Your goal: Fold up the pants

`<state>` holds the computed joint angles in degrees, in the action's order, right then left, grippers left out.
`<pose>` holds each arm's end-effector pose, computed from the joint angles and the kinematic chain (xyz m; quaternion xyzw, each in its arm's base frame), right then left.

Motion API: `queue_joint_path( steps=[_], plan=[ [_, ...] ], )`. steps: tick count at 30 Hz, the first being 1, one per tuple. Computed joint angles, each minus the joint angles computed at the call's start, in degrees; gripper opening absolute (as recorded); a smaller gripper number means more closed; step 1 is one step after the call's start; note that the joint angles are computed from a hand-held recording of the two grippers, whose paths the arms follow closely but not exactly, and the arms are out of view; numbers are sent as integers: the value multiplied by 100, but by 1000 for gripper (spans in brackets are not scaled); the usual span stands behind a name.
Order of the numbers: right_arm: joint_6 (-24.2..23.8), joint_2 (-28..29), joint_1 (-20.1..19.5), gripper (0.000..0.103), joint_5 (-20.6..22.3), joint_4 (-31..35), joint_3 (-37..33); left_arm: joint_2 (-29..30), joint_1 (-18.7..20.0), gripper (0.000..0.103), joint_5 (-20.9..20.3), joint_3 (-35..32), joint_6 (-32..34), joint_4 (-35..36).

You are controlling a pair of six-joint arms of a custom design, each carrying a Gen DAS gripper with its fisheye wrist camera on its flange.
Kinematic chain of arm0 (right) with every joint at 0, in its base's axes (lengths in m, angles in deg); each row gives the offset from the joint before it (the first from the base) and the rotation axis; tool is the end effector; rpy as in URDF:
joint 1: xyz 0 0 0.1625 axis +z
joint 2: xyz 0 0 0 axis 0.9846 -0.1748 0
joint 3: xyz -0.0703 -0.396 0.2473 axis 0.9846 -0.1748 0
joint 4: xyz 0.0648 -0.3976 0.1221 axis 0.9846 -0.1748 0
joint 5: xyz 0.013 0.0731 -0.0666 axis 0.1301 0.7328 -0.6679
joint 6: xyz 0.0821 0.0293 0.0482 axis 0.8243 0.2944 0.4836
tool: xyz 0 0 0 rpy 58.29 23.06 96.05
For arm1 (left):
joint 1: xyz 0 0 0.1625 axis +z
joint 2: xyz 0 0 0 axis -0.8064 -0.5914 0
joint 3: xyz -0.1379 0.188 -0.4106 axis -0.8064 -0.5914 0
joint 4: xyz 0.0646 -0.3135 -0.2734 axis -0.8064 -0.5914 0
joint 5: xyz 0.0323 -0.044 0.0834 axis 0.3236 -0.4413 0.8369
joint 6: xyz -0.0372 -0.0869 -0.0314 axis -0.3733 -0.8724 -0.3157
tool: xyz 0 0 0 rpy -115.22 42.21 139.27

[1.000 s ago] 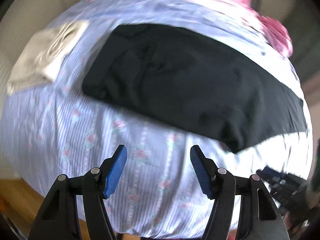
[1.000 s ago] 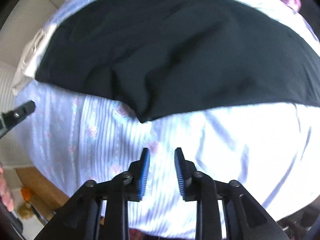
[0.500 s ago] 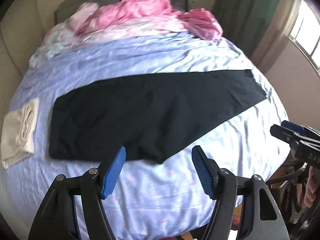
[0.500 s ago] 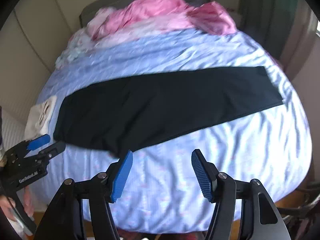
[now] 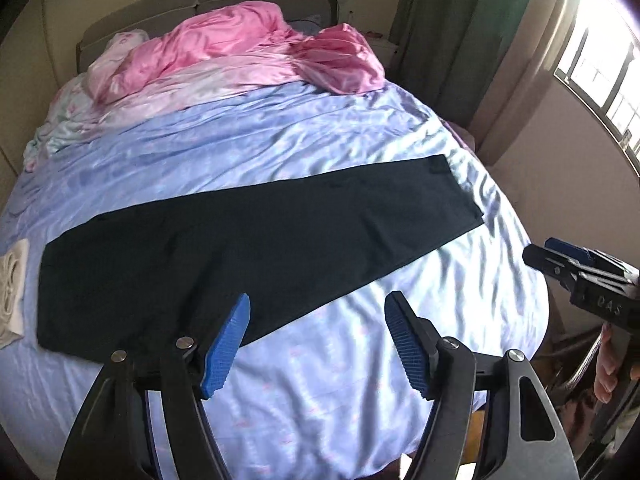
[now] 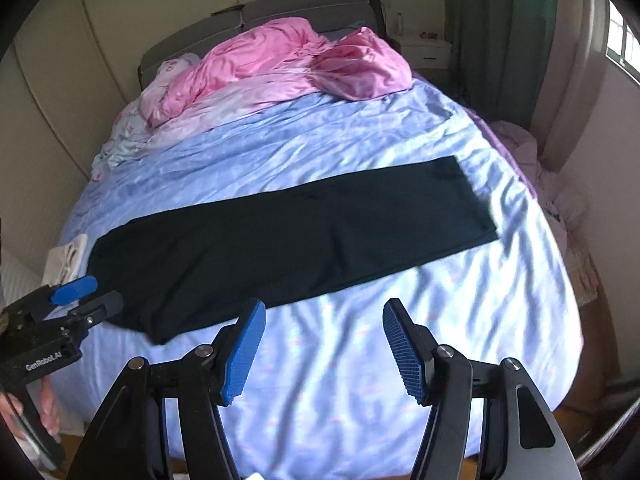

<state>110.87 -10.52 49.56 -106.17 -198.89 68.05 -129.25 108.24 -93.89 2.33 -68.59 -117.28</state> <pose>0.5220 -0.5547 0.1750 -0.0483 -0.8785 0.3348 0.3374 -0.2406 -0.6559 0.4629 0.3131 0.9086 -0.1316 0.2432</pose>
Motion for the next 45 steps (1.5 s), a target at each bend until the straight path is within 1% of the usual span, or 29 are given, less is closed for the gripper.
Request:
queue_joint_path(
  steps=[2, 6, 10, 13, 14, 17, 20, 23, 25, 27, 29, 31, 33, 41, 42, 43, 45],
  plan=[
    [-215, -266, -133, 62, -30, -168, 252, 154, -99, 70, 14, 35, -60, -118],
    [-588, -742, -447, 62, -53, -717, 729, 487, -243, 71, 98, 60, -111, -351],
    [-969, -1108, -874, 62, -48, -1320, 1130, 925, -314, 72, 163, -17, -25, -655],
    [-1327, -1232, -1186, 62, 33, -1683, 1281, 1307, -328, 72, 239, -187, -41, -767],
    [-1521, -1257, -1319, 62, 66, -1826, 1312, 1447, -322, 72, 250, -272, -79, -766],
    [-1946, -1256, -1650, 62, 167, -2040, 1321, 1809, -298, 72, 286, -474, -80, -813],
    [-2134, -1264, -1979, 62, 331, -2225, 1385, 2086, -278, 72, 330, -593, -11, -877],
    [-2148, -1272, -2280, 61, 487, -2358, 1493, 2363, -255, 72, 334, -719, 41, -853],
    [-2127, -1274, -2418, 55, 522, -2399, 1549, 2533, -234, 72, 302, -807, 39, -819],
    [-2084, -1296, -2576, 45, 631, -2471, 1631, 2682, -216, 72, 256, -884, 6, -777],
    [-2073, -1316, -2727, 43, 803, -2582, 1709, 2794, -204, 72, 243, -938, -29, -755],
    [-2102, -1300, -2816, 43, 859, -2630, 1722, 2889, -195, 72, 236, -997, -84, -740],
    [-2098, -1274, -2907, 38, 890, -2587, 1722, 3001, -177, 72, 204, -1110, -181, -643],
    [-2032, -1201, -3133, 36, 1106, -2482, 1670, 3217, -175, 72, 146, -1302, -298, -503],
    [-2035, -1185, -3152, 30, 1147, -2496, 1652, 3228, -176, 72, 145, -1313, -289, -500],
    [-2055, -1166, -3162, 27, 1145, -2520, 1640, 3231, -182, 72, 150, -1312, -282, -498],
    [-2084, -1110, -3146, 11, 996, -2507, 1593, 3230, -190, 72, 125, -1311, -261, -485]
  ],
)
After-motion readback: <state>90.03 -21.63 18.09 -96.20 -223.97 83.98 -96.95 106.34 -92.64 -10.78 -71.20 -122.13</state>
